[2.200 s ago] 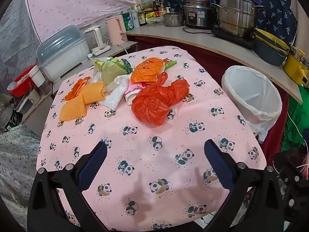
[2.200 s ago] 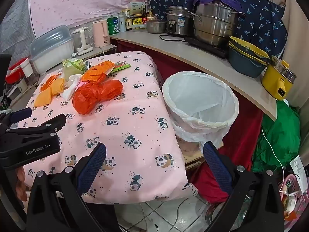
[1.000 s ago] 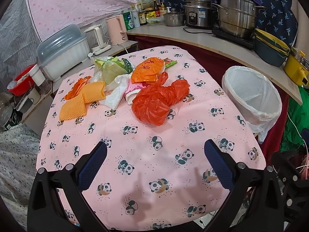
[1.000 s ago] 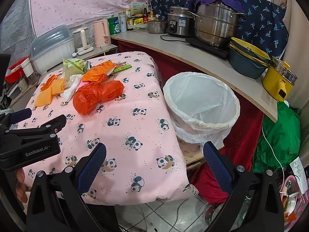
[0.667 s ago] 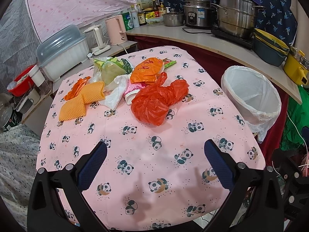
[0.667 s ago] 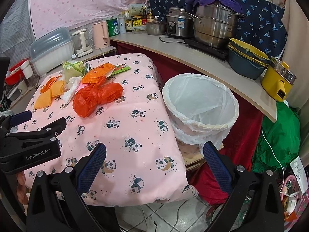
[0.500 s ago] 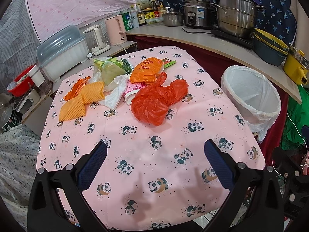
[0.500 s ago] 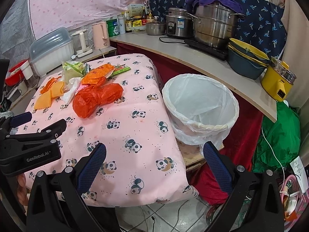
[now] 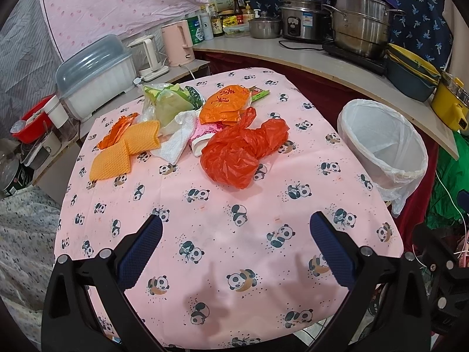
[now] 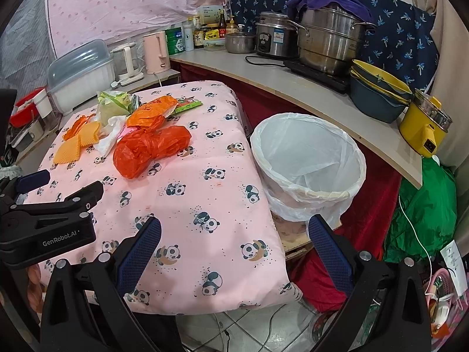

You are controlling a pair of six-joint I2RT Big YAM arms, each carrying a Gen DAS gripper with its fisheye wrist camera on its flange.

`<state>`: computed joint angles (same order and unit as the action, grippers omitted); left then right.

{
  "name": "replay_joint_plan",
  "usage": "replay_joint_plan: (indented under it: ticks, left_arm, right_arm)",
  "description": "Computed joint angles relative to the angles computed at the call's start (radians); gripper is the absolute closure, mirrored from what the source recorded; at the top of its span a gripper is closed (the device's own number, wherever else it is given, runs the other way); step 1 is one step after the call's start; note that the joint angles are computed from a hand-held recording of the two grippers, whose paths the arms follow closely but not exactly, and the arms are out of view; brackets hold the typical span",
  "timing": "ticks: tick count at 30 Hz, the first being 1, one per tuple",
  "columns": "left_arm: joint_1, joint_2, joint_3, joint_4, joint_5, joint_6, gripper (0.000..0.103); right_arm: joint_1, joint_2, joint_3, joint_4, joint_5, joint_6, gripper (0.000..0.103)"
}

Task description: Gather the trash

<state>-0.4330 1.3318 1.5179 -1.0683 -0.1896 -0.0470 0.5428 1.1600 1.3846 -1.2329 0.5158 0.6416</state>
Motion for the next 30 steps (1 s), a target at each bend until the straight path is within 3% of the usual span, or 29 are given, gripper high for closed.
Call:
replay_joint_plan:
  ticks: [30]
  left_arm:
    - [0.025,-0.029,-0.043,0.015,0.02,0.013,0.007]
  right_arm:
    - [0.012,0.013,0.008,0.0,0.005,0.005,0.006]
